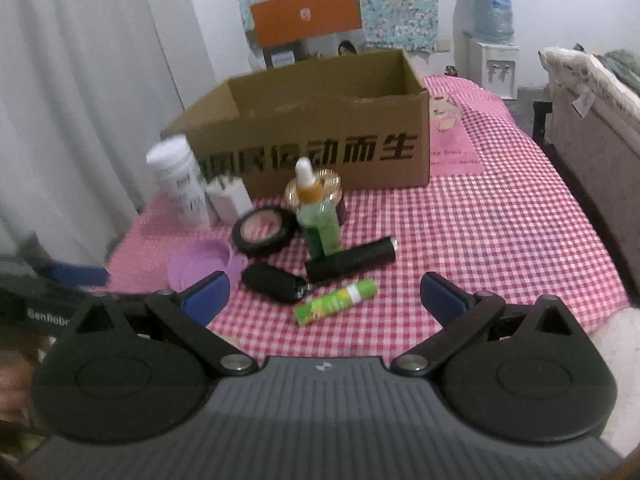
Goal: Organize rigid objects
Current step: 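Lower the right gripper onto the pink lid rim and close it, then lift the pink lid with the right gripper and carry it into the box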
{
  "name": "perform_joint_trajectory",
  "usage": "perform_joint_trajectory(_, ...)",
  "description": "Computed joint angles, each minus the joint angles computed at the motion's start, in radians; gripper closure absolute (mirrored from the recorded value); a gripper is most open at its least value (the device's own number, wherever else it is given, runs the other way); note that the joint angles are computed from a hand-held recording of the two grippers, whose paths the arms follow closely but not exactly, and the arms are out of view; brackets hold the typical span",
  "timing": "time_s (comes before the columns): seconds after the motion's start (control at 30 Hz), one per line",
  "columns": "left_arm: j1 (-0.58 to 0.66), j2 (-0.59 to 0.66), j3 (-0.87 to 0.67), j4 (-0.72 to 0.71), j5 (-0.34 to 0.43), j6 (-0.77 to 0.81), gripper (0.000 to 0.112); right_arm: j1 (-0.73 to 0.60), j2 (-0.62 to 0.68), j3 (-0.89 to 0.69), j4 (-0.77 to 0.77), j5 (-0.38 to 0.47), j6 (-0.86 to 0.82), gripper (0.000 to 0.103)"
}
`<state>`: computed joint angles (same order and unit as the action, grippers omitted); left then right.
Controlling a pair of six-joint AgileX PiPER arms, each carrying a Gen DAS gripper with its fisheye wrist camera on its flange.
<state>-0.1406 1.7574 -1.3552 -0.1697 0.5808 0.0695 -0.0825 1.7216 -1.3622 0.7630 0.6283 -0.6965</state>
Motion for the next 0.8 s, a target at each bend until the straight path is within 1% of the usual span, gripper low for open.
perform_joint_trajectory(0.07,0.004,0.012,-0.001,-0.017,-0.024,0.031,0.01,-0.021,0.015,-0.012,0.076,0.018,-0.051,0.001)
perform_joint_trajectory(0.17,0.001,0.034,-0.006,0.018,-0.046,0.045,0.015,-0.035,0.059,-0.055,0.193,0.081,-0.134,0.001)
perform_joint_trajectory(0.27,0.017,0.053,-0.017,-0.025,-0.031,0.131,0.016,-0.017,0.115,-0.118,0.223,0.141,-0.152,0.002)
perform_joint_trajectory(0.3,0.017,0.058,-0.019,-0.022,-0.029,0.14,0.015,-0.003,0.139,-0.145,0.218,0.158,-0.144,0.003)
perform_joint_trajectory(0.4,0.007,0.069,-0.011,0.034,-0.053,0.149,0.016,0.041,0.211,-0.226,0.184,0.191,-0.091,0.01)
perform_joint_trajectory(0.47,0.0,0.073,0.002,0.058,-0.086,0.174,0.016,0.063,0.259,-0.289,0.152,0.217,-0.041,0.023)
perform_joint_trajectory(0.53,-0.001,0.084,0.007,0.054,-0.117,0.228,0.017,0.089,0.31,-0.357,0.096,0.238,0.022,0.032)
perform_joint_trajectory(0.57,-0.003,0.092,0.003,0.061,-0.125,0.242,0.017,0.099,0.328,-0.383,0.071,0.245,0.048,0.039)
perform_joint_trajectory(0.6,-0.007,0.102,-0.003,0.082,-0.134,0.245,0.019,0.11,0.351,-0.415,0.044,0.256,0.076,0.043)
perform_joint_trajectory(0.63,-0.01,0.109,-0.008,0.089,-0.141,0.255,0.02,0.119,0.374,-0.451,0.017,0.273,0.109,0.05)
perform_joint_trajectory(0.67,-0.011,0.119,-0.016,0.087,-0.144,0.275,0.02,0.129,0.399,-0.491,-0.012,0.291,0.144,0.054)
perform_joint_trajectory(0.73,-0.008,0.145,-0.044,0.065,-0.136,0.323,0.02,0.143,0.429,-0.539,-0.047,0.316,0.182,0.057)
perform_joint_trajectory(0.8,-0.004,0.169,-0.069,0.038,-0.12,0.357,0.023,0.157,0.449,-0.578,-0.086,0.334,0.206,0.061)
